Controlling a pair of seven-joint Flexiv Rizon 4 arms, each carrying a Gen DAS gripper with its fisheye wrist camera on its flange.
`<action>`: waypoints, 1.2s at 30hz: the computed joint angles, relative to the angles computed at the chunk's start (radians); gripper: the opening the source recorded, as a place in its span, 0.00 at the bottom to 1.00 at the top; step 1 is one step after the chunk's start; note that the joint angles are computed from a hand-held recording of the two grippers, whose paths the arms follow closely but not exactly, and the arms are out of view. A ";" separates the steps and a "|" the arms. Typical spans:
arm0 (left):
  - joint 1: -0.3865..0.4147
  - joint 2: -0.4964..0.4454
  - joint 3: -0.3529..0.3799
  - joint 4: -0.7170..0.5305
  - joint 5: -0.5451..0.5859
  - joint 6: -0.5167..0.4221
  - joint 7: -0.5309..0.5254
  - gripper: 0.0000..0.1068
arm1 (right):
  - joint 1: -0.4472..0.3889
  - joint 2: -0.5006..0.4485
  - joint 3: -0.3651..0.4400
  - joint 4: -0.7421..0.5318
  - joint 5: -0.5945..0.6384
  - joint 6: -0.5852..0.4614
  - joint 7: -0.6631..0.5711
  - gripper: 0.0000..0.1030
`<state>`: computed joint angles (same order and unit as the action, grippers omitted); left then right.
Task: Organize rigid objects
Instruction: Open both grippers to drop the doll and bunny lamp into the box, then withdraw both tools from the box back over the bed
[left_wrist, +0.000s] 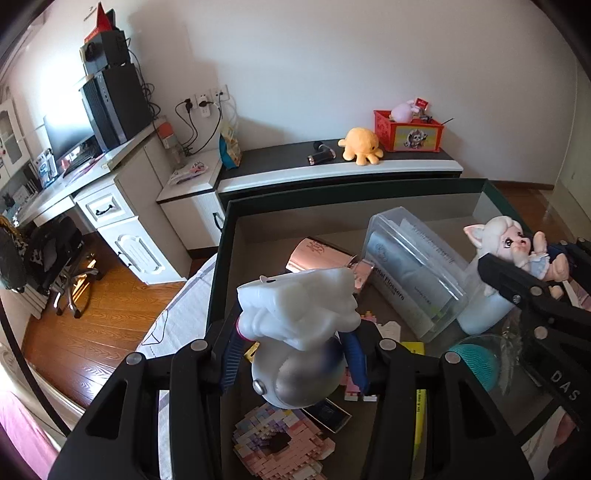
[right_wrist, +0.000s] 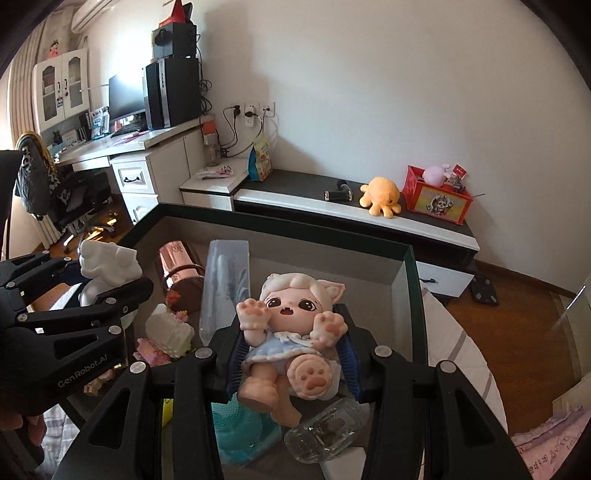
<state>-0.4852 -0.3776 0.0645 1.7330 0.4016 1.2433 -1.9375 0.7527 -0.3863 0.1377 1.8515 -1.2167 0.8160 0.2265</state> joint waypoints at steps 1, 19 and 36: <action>-0.002 -0.001 0.002 -0.004 -0.003 -0.016 -0.004 0.47 | -0.002 0.002 -0.001 0.000 0.001 0.003 0.005 0.43; -0.008 0.479 -0.011 0.297 0.472 0.104 -0.508 0.96 | 0.143 0.176 0.152 0.065 -0.084 -0.362 0.198 0.85; 0.074 1.120 -0.206 0.645 0.431 -0.056 -0.541 0.96 | 0.485 0.135 0.264 -0.057 -0.096 -0.871 0.307 1.00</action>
<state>-0.4113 0.7424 -0.1411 2.3778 0.8323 1.1872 -2.4783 1.2378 -0.2517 0.4015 1.7945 -1.3127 -0.0545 0.5336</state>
